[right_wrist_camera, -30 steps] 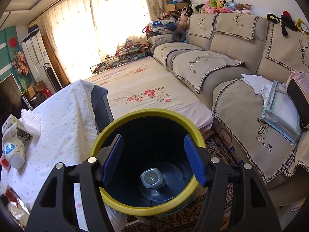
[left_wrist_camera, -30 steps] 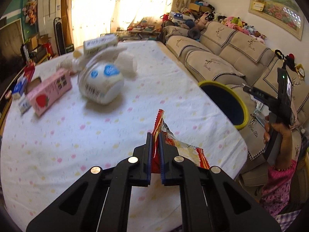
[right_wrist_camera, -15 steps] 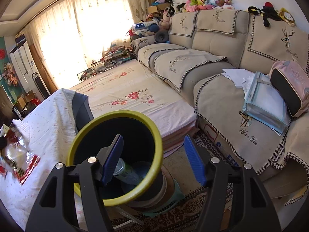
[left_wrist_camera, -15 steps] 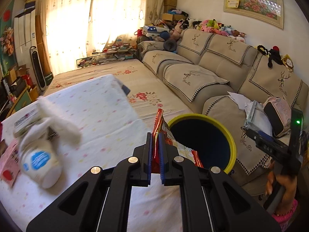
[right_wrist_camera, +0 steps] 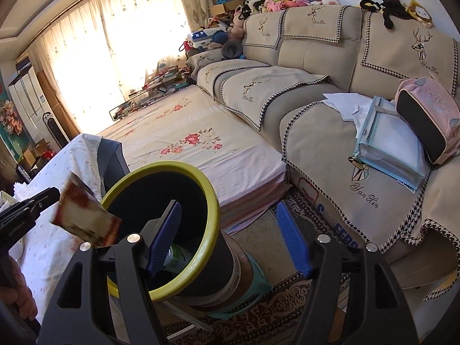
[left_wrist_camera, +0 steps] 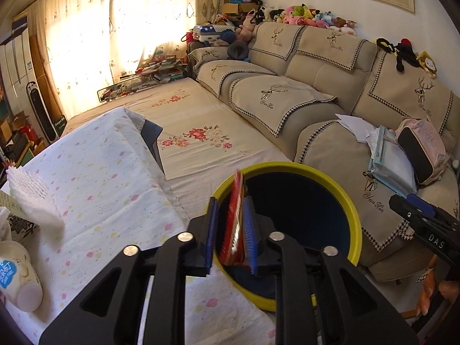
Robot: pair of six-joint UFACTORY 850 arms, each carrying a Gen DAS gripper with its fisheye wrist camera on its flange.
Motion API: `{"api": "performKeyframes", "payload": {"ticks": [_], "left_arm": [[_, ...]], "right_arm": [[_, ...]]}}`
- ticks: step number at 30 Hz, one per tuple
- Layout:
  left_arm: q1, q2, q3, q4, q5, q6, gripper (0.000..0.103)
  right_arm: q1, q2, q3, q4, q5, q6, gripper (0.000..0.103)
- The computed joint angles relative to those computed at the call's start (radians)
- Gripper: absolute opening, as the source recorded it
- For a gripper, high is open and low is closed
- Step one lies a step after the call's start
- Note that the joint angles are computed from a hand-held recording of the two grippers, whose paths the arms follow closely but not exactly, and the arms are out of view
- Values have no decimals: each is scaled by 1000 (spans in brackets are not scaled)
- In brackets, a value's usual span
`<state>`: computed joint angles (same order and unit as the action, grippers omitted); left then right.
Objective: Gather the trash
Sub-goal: 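Carry the red wrapper with the left tool over the bin and release it, then return both tools to the table and approach the white tissue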
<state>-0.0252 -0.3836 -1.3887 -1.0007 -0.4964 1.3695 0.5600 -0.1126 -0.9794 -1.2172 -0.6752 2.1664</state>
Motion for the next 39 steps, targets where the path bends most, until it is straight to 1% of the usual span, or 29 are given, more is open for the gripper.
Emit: {"api": "performKeyframes", "payload": {"ticks": [1,2,4,7,9,13,16,17,18,20,22,24,27,29,31,33,34,35,37,39], "left_arm": [[5,2,2,-11,-6,7,26],[9,6,5,-22,-7,20,32],[25,20,14,-59,-13,59,38],[71,42,18,-105,-76,94,39],[111,68,34,-157,-107,140,44],[219,102,45,-253,-180,200,54],[316,117,45,-315,-203,231,63],[354,118,42,-339,-202,243,67],[385,116,38,-365,-193,257,69],[443,105,25,-440,-147,309,74],[484,76,-7,-492,-86,349,76],[522,31,-55,-516,-51,358,77],[560,-47,-130,-568,34,401,77],[579,-92,-167,-618,62,434,77],[595,-126,-192,-633,76,431,77],[609,-147,-195,-627,62,407,77],[614,-161,-210,-597,57,371,77],[608,-159,-202,-595,66,370,77],[609,-160,-195,-614,58,388,78],[604,-161,-188,-607,56,390,79]], "right_arm": [[1,-1,-2,2,0,-3,66],[3,-3,-5,5,-1,-6,66],[7,-10,-15,13,-5,-16,66],[17,-19,-32,19,-10,-30,66],[22,-29,-47,23,-10,-44,66],[37,-69,-106,43,-3,-104,67],[48,-119,-176,68,23,-177,67],[52,-139,-205,78,39,-208,67],[57,-160,-235,86,52,-237,67],[70,-201,-301,104,78,-302,67],[84,-244,-371,121,114,-368,67],[98,-289,-445,153,160,-449,67],[120,-361,-566,233,216,-610,67],[130,-414,-651,315,252,-741,67],[135,-469,-745,437,270,-902,67],[142,-522,-843,509,263,-1008,67],[149,-555,-901,526,247,-1046,67],[159,-587,-957,537,230,-1076,67],[164,-652,-1076,596,212,-1178,72],[168,-724,-1206,634,177,-1260,86]]}}
